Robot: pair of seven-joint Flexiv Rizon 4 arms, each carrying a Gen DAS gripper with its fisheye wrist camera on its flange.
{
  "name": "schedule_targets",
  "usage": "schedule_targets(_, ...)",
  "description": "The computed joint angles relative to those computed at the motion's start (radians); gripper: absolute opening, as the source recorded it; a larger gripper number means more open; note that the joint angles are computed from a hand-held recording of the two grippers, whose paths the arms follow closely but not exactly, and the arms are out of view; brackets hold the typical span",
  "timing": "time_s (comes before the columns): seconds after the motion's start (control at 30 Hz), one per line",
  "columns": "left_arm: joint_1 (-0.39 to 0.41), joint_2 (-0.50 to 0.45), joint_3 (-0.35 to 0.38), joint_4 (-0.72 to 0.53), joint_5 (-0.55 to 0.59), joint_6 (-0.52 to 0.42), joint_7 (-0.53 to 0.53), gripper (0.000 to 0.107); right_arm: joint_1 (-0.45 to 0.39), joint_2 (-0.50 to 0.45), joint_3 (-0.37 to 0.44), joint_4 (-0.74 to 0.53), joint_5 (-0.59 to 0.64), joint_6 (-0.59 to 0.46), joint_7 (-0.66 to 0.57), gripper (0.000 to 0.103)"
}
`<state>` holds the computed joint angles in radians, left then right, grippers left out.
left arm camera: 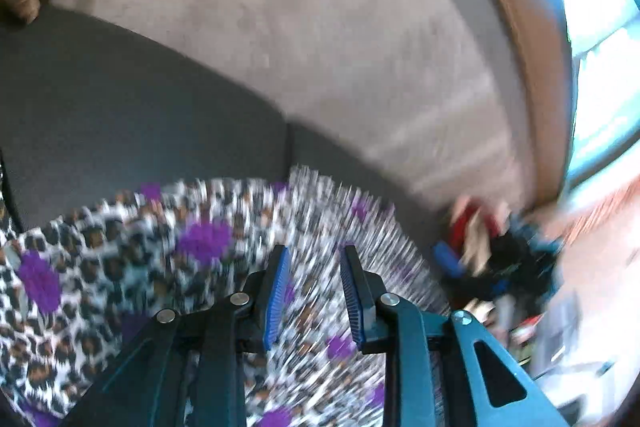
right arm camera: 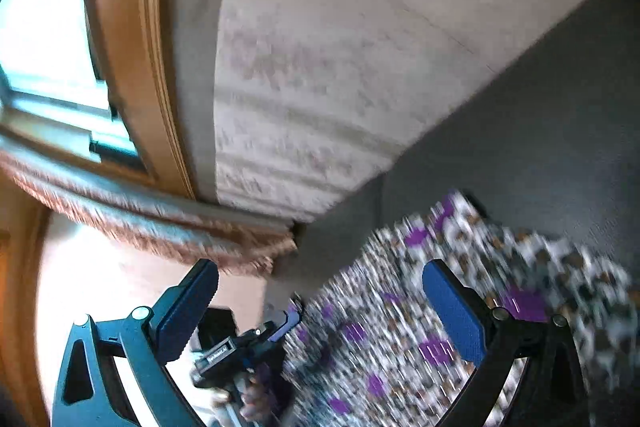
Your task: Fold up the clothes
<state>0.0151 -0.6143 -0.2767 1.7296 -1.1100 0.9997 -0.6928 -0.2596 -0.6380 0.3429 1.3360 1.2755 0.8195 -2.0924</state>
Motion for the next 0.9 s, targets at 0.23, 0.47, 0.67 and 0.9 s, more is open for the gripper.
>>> schedule_targets(0.23, -0.115, -0.116, 0.057, -0.12, 0.233, 0.166, -0.18, 0.025, 0.245, 0.055, -0.102, 0.165, -0.335, 0.313, 0.072, 0.103)
schedule_targets(0.47, -0.024, -0.159, -0.08, -0.074, 0.282, 0.452, -0.089, 0.022, 0.508, -0.077, -0.326, 0.146, -0.748, 0.514, 0.349, 0.103)
schedule_targets(0.67, 0.087, -0.208, -0.187, -0.094, 0.311, 0.481, -0.094, 0.011, 0.671, -0.196, -0.531, 0.078, -1.034, 0.517, 0.488, 0.103)
schedule_targets(0.9, 0.089, -0.137, -0.13, -0.049, 0.376, 0.5, -0.267, 0.021, 0.521, -0.195, -0.348, 0.035, -1.085, 0.484, 0.435, 0.103)
